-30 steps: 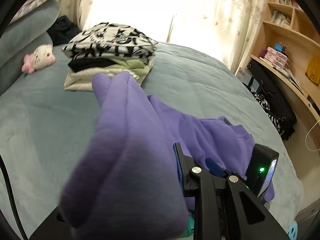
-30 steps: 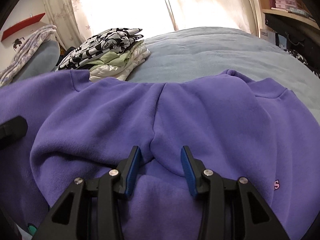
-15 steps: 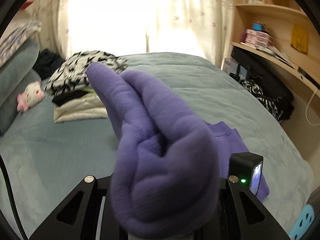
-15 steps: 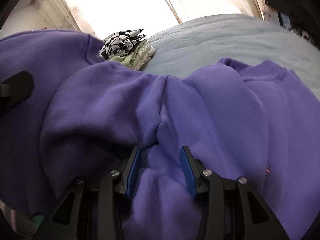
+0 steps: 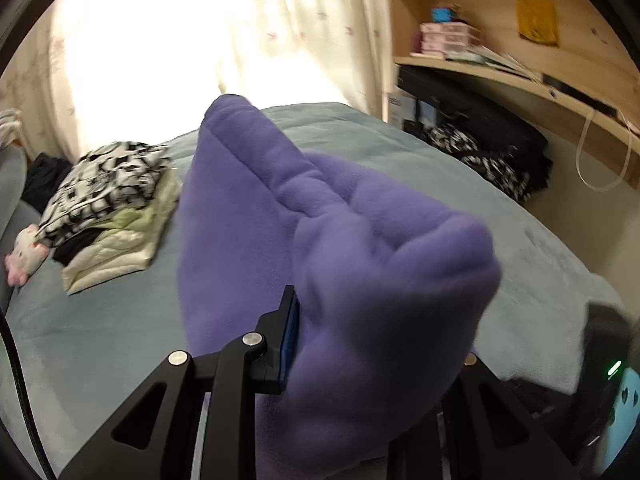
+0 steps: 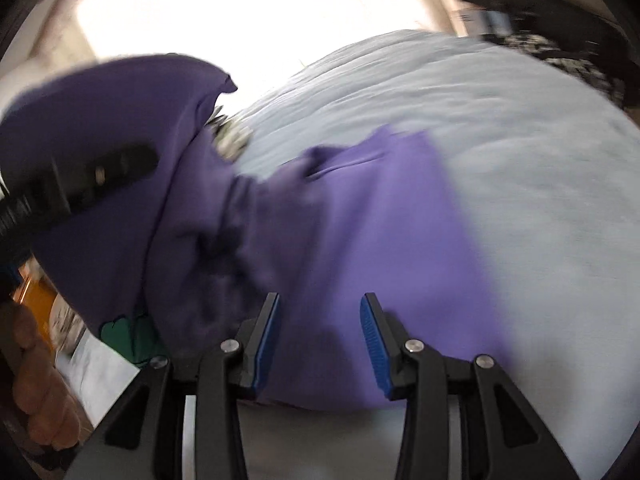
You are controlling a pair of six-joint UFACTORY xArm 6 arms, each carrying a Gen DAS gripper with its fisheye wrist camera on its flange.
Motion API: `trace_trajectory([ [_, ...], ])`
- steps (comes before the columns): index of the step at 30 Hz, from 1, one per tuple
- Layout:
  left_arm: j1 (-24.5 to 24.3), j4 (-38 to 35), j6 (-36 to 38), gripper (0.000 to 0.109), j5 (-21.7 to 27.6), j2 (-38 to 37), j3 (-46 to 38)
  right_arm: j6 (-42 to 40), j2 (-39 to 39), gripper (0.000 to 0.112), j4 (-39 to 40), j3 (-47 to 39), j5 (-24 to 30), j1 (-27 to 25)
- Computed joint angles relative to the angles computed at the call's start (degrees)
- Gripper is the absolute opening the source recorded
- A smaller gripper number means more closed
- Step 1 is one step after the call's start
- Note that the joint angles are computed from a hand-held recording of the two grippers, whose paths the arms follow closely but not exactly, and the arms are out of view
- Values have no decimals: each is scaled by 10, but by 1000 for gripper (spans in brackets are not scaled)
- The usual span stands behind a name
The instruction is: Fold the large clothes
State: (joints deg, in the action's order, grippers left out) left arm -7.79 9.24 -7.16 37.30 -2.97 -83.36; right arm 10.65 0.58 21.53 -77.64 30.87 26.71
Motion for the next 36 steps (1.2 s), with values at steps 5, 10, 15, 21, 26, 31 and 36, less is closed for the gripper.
trace_trajectory([
  [5, -42, 15, 5, 22, -1, 30, 1, 84, -45, 41, -75, 49, -14, -43],
  [10, -75, 80, -3, 22, -20, 53, 23, 116, -59, 41, -86, 75, -11, -67],
  [15, -90, 151, -20, 23, -46, 73, 56, 125, -71, 41, -78, 99, 1, -74],
  [21, -82, 78, 35, 24, -53, 66, 58, 126, -70, 41, -92, 99, 2, -73],
  [26, -75, 29, 80, 38, -38, 60, 46, 127, -65, 41, -98, 91, 9, -75],
  [31, -77, 13, 86, 55, -17, 57, 30, 134, -71, 41, -110, 90, 19, -73],
  [36, -78, -7, 95, 67, -10, 42, 33, 147, -80, 41, -124, 90, 30, -72],
])
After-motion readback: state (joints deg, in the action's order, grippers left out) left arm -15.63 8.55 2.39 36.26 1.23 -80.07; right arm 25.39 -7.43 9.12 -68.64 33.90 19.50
